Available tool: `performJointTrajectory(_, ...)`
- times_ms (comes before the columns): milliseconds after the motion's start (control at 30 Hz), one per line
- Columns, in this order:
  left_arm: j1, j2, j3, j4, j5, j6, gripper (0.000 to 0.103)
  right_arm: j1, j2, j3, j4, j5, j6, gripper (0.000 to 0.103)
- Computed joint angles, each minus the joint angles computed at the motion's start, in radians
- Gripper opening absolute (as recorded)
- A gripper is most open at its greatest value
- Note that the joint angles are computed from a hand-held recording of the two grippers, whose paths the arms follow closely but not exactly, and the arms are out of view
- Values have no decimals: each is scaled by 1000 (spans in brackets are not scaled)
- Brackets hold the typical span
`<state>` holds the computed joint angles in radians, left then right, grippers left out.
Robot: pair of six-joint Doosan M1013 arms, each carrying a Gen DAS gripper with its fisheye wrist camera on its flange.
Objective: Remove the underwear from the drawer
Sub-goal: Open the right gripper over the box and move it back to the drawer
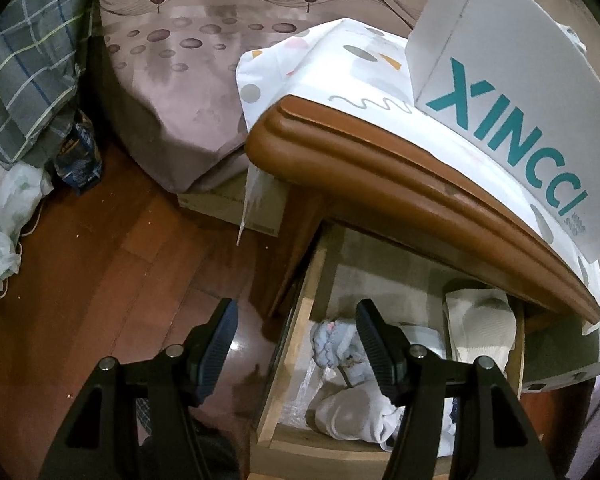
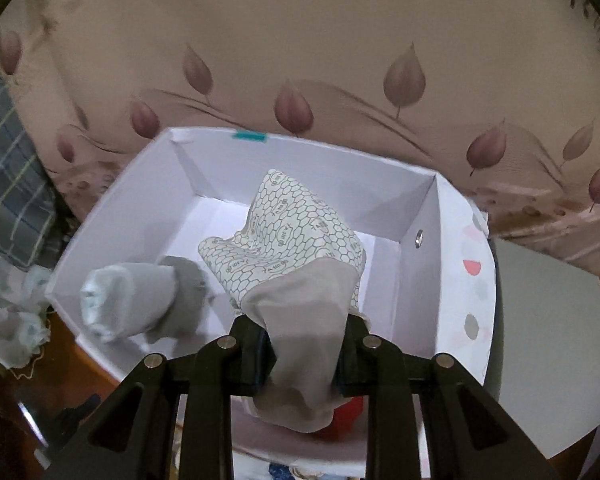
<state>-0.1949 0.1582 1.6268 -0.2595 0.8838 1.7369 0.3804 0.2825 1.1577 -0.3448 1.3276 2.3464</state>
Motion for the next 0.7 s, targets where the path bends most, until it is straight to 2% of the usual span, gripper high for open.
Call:
performJointTrajectory(133,-7,2,1,12,2,10,63,-18,9,20,34,1,18,25)
performJointTrajectory(300,-13,5,0,23,7,12,63,-18,13,18,22,11,20,32)
performJointTrajectory(367,-13,7,-2,18,12,15,63,-15,15,10,13,18,21,38)
performJointTrajectory(433,-15,10,-4,17,21,22,63,-7,9,8,-9,20,24,39)
performJointTrajectory(500,-14,15,-6,4,39,45,63,1,-1,7,-28,15,29,51)
performJointTrajectory(533,-15,15,-5,-1,43,54,63,5,-6,7,-37,12,30,53)
performJointTrajectory(700,-23,21,1,-13,91,119,63,37,-60,30,-40,-14,12,54)
